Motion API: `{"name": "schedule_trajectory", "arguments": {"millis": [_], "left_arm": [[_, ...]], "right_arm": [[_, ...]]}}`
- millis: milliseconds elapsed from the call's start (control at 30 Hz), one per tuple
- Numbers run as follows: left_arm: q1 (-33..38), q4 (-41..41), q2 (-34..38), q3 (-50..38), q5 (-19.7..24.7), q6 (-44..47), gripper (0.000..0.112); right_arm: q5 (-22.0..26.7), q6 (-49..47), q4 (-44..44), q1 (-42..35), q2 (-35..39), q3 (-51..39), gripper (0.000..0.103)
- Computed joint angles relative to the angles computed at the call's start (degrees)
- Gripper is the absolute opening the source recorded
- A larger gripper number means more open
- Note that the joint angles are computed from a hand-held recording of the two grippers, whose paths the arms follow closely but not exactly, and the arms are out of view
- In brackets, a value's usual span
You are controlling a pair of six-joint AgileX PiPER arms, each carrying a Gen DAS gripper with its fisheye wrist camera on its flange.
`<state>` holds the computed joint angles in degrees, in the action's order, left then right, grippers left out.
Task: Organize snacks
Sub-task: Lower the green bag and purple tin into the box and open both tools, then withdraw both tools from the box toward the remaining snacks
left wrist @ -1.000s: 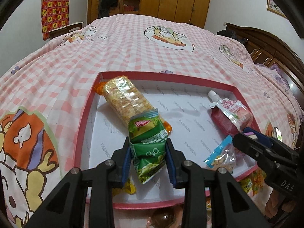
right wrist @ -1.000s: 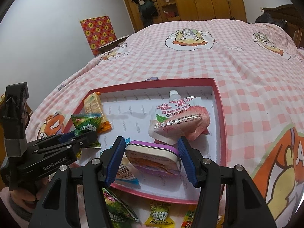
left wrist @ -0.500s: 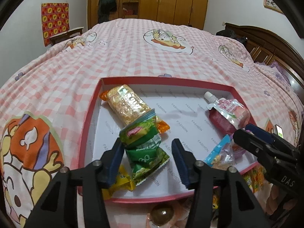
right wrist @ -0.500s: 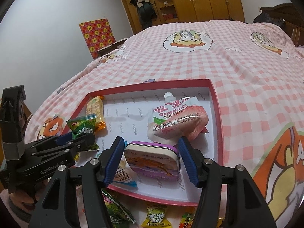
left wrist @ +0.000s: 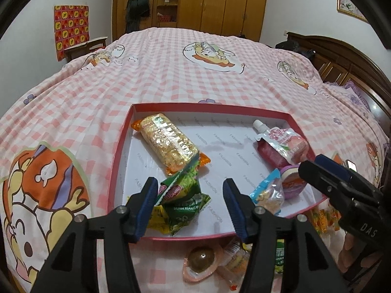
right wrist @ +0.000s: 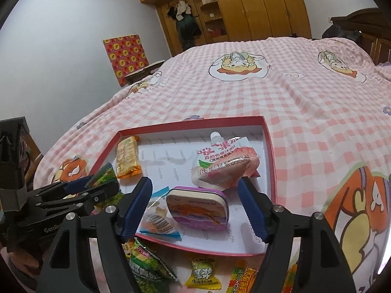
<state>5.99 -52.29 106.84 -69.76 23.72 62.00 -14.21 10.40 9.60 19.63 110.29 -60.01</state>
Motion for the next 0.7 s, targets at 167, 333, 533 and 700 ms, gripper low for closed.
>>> {"name": "schedule_trajectory", "arguments": {"millis": [167,333,533,700], "left_arm": [[0.44,-1.30,-1.83,1.33,0.56,1.16,0.058],[0.72,-1.77,-3.26,2.53,1.00,1.62,0.058],[1.56,-3.04,-5.29,4.51,2.12,2.96,0.058],[1.75,-3.02,-6.94,6.54,1.99,3.23,0.058]], "right_arm": [[-0.91,-1.50,1.35,0.71,-1.16,1.40,0.074],[-1.81,-1.78,2.18,1.28,-2.17,2.79,0.074],[-2.15,-1.91,2.33,1.56,-3.09,3.91,0.074],[-3.03,0.14,0.70,2.03,-4.42,5.96,0.074]]}}
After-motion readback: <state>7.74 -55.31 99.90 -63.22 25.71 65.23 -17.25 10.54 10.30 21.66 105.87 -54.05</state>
